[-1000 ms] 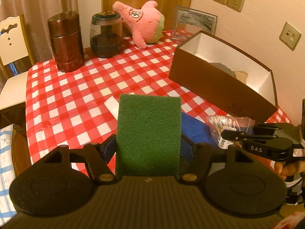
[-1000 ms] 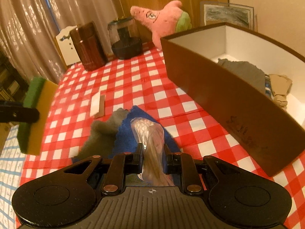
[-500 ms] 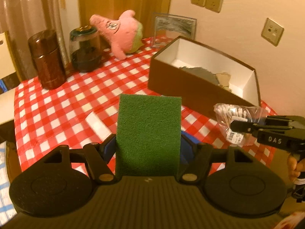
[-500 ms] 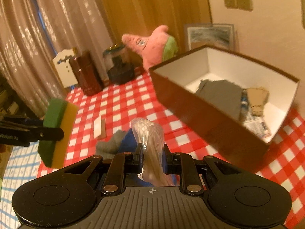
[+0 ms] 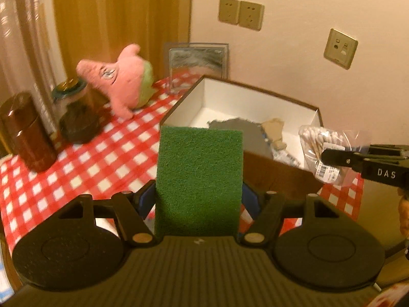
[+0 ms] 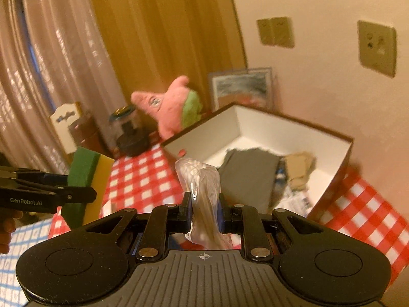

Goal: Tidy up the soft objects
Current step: 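Carry the green sponge and swab bag over the brown box with both grippers, then lower the sponge and swab bag into the box and open both grippers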

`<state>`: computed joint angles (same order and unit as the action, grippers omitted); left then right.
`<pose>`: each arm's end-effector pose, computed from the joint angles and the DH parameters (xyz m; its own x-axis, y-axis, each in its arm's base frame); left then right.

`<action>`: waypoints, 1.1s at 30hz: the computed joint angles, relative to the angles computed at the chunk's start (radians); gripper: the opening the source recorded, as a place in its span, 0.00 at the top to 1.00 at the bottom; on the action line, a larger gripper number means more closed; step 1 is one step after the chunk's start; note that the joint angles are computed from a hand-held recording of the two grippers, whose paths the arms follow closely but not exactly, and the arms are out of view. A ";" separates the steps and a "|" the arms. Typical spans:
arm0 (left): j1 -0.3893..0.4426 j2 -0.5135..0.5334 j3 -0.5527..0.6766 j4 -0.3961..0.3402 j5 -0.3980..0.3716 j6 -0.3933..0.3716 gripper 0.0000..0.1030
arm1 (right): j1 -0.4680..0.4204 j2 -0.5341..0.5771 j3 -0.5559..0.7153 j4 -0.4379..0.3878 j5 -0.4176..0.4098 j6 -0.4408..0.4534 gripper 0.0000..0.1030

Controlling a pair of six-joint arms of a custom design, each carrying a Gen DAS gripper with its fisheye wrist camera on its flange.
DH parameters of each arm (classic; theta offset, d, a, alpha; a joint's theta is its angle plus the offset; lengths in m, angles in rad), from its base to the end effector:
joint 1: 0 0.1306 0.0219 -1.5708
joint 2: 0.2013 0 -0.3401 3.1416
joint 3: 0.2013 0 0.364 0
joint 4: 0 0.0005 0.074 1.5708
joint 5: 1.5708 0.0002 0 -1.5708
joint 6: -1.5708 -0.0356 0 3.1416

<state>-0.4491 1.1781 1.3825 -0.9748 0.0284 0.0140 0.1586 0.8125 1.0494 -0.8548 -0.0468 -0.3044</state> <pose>0.3526 -0.1716 0.4619 -0.6336 0.2899 -0.7173 0.4435 0.8958 -0.0298 0.2814 0.0462 0.4411 -0.6043 0.2066 -0.7695 -0.0150 0.9627 0.2702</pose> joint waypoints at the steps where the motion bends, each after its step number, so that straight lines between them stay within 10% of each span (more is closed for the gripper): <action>1: -0.007 0.020 0.019 0.007 -0.002 -0.006 0.34 | -0.016 0.007 0.008 0.005 0.000 0.008 0.81; 33: -0.066 0.738 0.799 -0.158 -0.001 -0.122 0.34 | -0.282 0.371 0.188 0.130 -0.069 0.144 0.81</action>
